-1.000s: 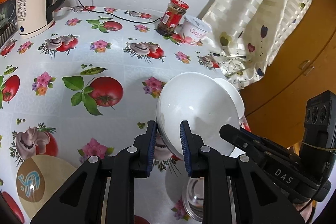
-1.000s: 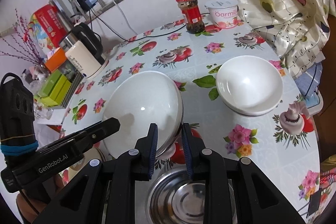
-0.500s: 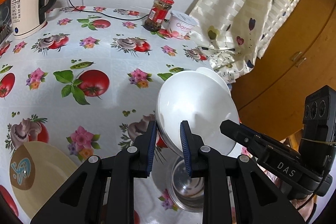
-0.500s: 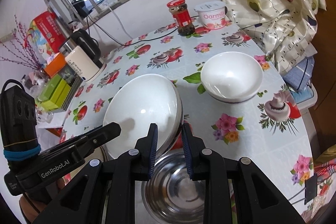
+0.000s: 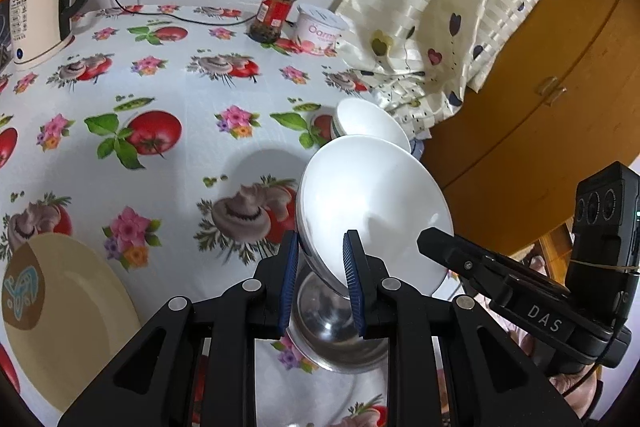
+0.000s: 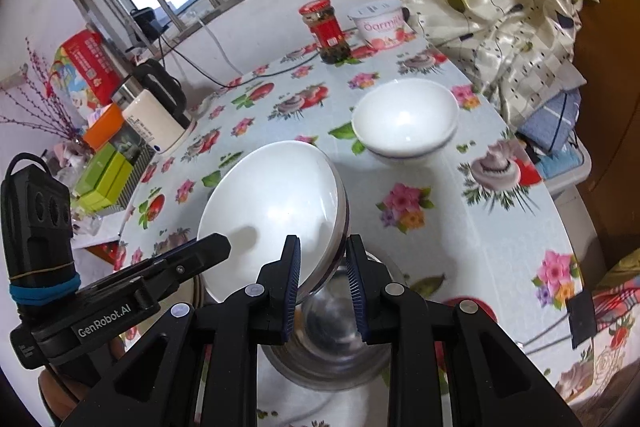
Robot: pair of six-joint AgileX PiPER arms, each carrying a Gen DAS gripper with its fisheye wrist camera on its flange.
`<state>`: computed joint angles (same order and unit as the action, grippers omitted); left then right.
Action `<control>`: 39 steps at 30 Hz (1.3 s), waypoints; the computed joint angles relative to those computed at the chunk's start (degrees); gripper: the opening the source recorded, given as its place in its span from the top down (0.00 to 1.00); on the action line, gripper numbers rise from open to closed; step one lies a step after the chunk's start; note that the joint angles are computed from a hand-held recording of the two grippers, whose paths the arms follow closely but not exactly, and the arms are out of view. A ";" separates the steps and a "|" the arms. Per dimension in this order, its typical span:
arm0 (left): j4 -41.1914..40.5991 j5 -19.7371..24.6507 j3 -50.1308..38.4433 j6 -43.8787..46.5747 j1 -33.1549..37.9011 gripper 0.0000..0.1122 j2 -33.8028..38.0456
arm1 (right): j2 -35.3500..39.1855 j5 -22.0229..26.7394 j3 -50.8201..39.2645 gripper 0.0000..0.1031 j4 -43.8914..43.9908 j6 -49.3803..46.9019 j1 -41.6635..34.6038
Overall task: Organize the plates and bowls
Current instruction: 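Carry the white bowl with the left gripper over the steel bowl, then lower the white bowl into the steel bowl and open the left gripper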
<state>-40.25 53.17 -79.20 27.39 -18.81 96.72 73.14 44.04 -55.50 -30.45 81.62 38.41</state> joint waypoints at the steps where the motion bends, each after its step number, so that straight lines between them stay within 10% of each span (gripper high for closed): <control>1: 0.01 0.04 0.44 0.13 -0.17 0.79 -0.12 | -0.22 -0.01 0.48 0.78 0.04 0.43 0.19; 39: 2.95 -0.58 6.56 0.10 -2.76 0.79 -0.90 | -1.25 -1.84 7.66 0.76 3.96 3.06 2.14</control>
<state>-37.30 52.59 -72.63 27.49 -21.57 95.82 71.89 42.20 -47.84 -26.49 84.68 40.55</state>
